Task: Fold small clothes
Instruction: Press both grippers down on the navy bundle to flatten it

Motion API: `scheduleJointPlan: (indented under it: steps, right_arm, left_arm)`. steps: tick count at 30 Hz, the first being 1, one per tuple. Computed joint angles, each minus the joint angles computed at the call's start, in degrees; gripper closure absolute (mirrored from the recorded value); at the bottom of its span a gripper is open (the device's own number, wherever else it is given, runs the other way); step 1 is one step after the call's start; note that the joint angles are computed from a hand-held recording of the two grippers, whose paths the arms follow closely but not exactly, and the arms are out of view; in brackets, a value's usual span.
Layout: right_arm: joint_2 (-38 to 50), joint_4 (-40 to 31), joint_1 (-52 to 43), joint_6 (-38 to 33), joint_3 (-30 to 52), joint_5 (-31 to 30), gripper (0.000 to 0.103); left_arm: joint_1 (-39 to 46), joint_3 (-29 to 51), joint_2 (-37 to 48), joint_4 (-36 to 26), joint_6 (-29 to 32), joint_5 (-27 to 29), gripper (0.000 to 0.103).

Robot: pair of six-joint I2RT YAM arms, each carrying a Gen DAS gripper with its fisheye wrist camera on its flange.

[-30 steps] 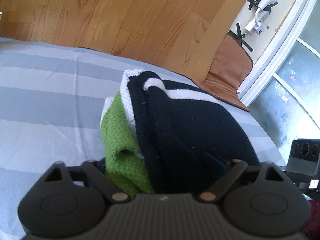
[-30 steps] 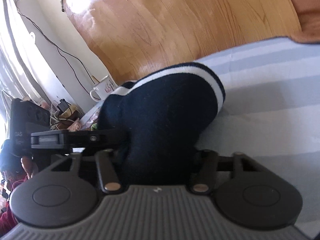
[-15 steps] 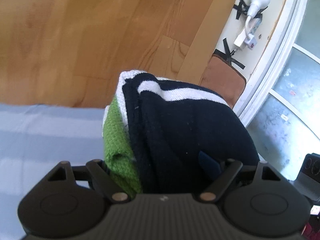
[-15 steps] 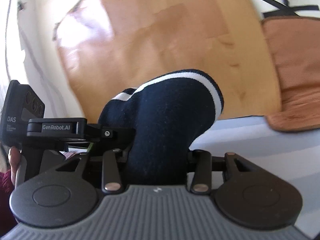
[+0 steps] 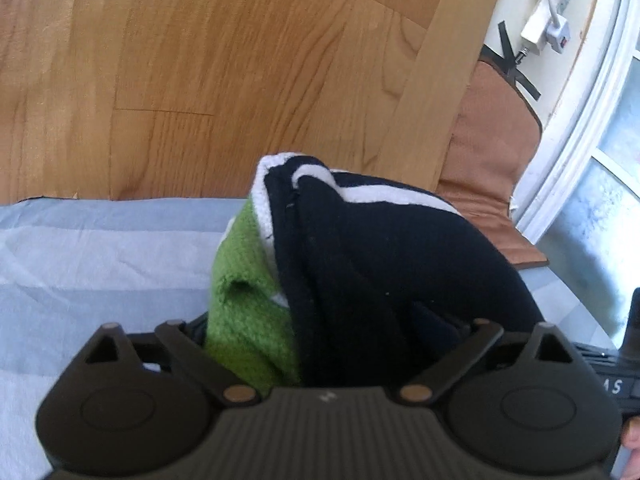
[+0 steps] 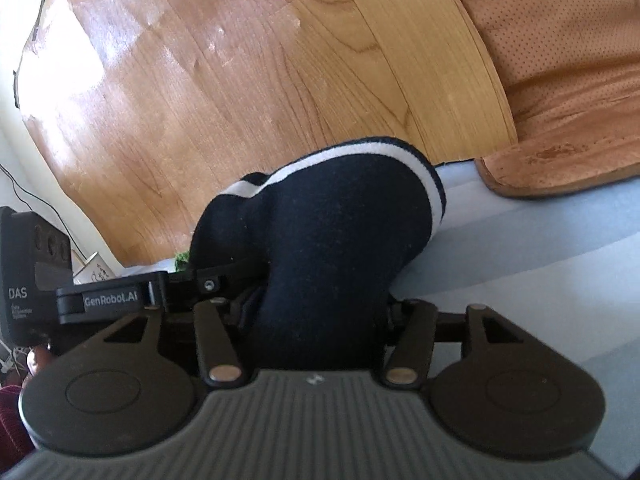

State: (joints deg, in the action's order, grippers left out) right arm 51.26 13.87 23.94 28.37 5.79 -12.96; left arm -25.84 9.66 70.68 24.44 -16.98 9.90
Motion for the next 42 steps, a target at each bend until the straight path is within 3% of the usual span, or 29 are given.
scheduleJointPlan:
  steps: [10, 15, 26, 42]
  right_arm:
    - [1.1, 2.5, 0.4, 1.4, -0.9, 0.7, 0.032]
    - [1.6, 3.0, 0.6, 1.6, -0.8, 0.8, 0.031]
    - [1.7, 3.5, -0.3, 2.1, -1.1, -0.5, 0.031]
    - [0.2, 3.4, -1.1, 3.6, -1.8, -1.4, 0.031]
  left_arm:
    - [1.6, 1.2, 1.7, -0.3, 0.2, 1.1, 0.000]
    - [2.5, 1.1, 1.6, -0.3, 0.3, 2.6, 0.000]
    - [1.7, -0.8, -1.5, 1.7, 0.1, -1.1, 0.000]
    - [1.4, -0.2, -0.6, 1.4, 0.6, -1.9, 0.000]
